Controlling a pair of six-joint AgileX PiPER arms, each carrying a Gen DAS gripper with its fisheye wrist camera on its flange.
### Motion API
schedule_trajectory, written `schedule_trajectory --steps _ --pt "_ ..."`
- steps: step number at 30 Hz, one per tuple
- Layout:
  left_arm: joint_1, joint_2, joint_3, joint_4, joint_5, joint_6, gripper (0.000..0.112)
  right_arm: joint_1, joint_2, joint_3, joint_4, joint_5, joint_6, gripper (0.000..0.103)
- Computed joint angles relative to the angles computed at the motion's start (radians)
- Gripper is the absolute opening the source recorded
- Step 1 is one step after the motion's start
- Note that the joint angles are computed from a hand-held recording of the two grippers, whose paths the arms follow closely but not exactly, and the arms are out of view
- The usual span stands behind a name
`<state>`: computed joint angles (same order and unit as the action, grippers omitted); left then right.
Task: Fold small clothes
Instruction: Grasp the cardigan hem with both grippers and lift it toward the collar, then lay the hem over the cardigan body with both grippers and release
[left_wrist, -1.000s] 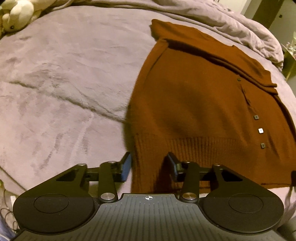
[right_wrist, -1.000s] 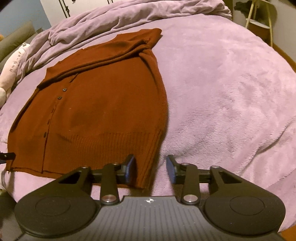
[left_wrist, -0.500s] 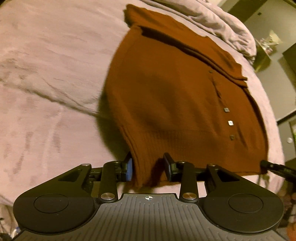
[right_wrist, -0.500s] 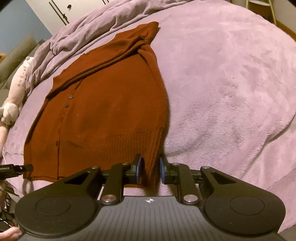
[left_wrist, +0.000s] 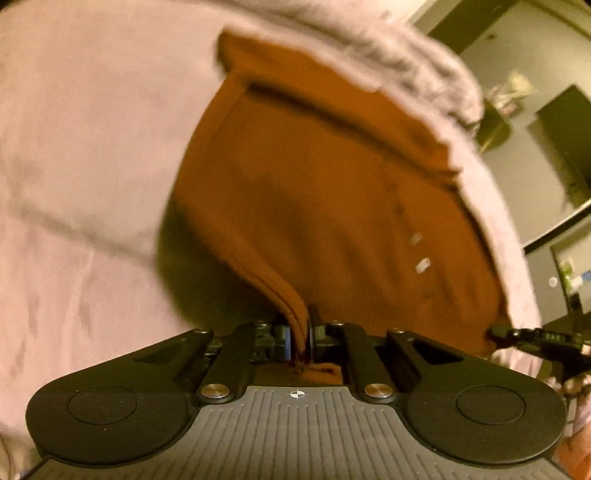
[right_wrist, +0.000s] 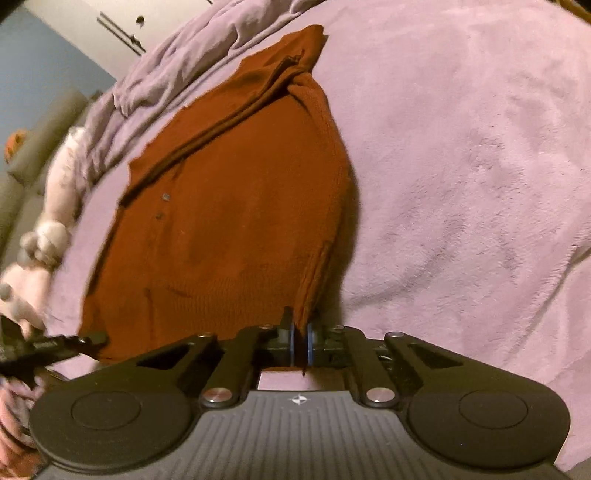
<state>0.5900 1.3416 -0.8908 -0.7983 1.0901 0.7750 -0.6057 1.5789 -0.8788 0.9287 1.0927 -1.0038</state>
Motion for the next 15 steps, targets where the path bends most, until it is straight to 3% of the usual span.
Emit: schedule_trajectory --steps 3,6,11,15 --pt "0.022 0.001 -0.051 -0.096 0.013 0.01 0.01 -0.013 0.058 -0.061 0.092 0.073 0.053 0.005" --pt "-0.025 0.037 -0.129 -0.139 -0.062 -0.025 0.01 0.034 0.09 -0.13 0.179 0.055 0.086 0.005" --pt "-0.142 0.153 -0.249 -0.131 -0.246 -0.117 0.01 0.195 0.15 -0.285 0.26 -0.119 0.123 0.005" --pt "-0.238 0.259 -0.343 0.022 -0.412 -0.34 0.01 0.311 0.23 -0.415 0.205 -0.286 0.201 0.005"
